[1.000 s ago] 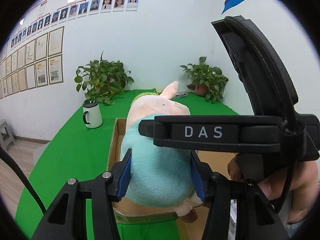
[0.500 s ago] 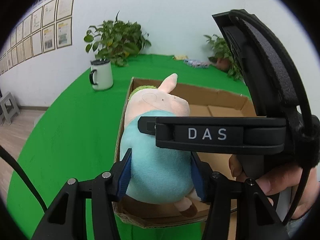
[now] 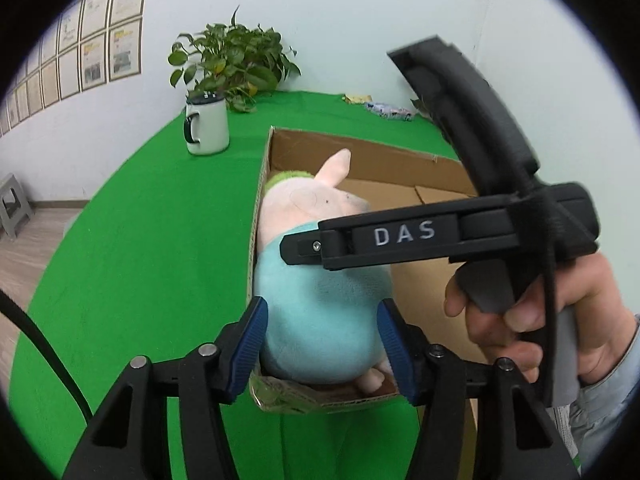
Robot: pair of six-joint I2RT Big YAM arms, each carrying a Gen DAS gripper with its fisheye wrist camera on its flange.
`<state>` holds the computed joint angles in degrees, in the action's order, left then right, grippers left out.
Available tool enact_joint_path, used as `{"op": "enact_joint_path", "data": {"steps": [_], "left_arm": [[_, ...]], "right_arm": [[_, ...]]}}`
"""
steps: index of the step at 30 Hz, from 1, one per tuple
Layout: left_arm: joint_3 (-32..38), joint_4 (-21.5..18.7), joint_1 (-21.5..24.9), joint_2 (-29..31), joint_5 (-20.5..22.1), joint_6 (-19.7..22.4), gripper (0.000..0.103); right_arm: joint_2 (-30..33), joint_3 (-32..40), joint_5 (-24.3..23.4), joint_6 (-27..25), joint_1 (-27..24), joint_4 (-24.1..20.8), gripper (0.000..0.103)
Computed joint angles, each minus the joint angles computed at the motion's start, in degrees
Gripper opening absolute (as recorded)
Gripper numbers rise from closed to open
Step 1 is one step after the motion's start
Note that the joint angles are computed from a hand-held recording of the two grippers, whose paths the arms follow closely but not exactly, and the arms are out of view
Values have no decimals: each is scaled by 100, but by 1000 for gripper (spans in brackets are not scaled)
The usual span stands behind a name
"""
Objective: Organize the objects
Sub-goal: 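Carry the plush pig into the open cardboard box and lower it, then release the plush pig in the box corner and withdraw the left gripper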
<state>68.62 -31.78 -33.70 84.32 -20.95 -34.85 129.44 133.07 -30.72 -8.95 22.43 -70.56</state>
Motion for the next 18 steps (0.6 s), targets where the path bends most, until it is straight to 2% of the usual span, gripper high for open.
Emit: {"op": "enact_joint_path", "data": {"steps": [4, 6, 9, 12, 14, 16, 18], "left_arm": [[71, -98, -13, 59, -41, -77, 46], [88, -110, 42, 68, 43, -126, 44], [86, -92, 116, 72, 189, -168, 41], [148, -225, 146, 91, 243, -246, 41], [199, -329, 141, 97, 264, -267, 41], [221, -371, 100, 78, 179, -232, 41], [218, -438, 4, 22, -69, -182, 41]], "right_arm": [[354, 555, 51, -119, 68, -377, 85], [309, 397, -20, -88, 15, -348, 93], [539, 630, -242, 240, 0, -492, 99], [580, 744, -585, 625, -50, -426, 99], [228, 235, -905, 932, -142, -28, 99], [-398, -614, -1082, 1159, -254, 685, 99], [-953, -1284, -847, 1254, -300, 1146, 100]]}}
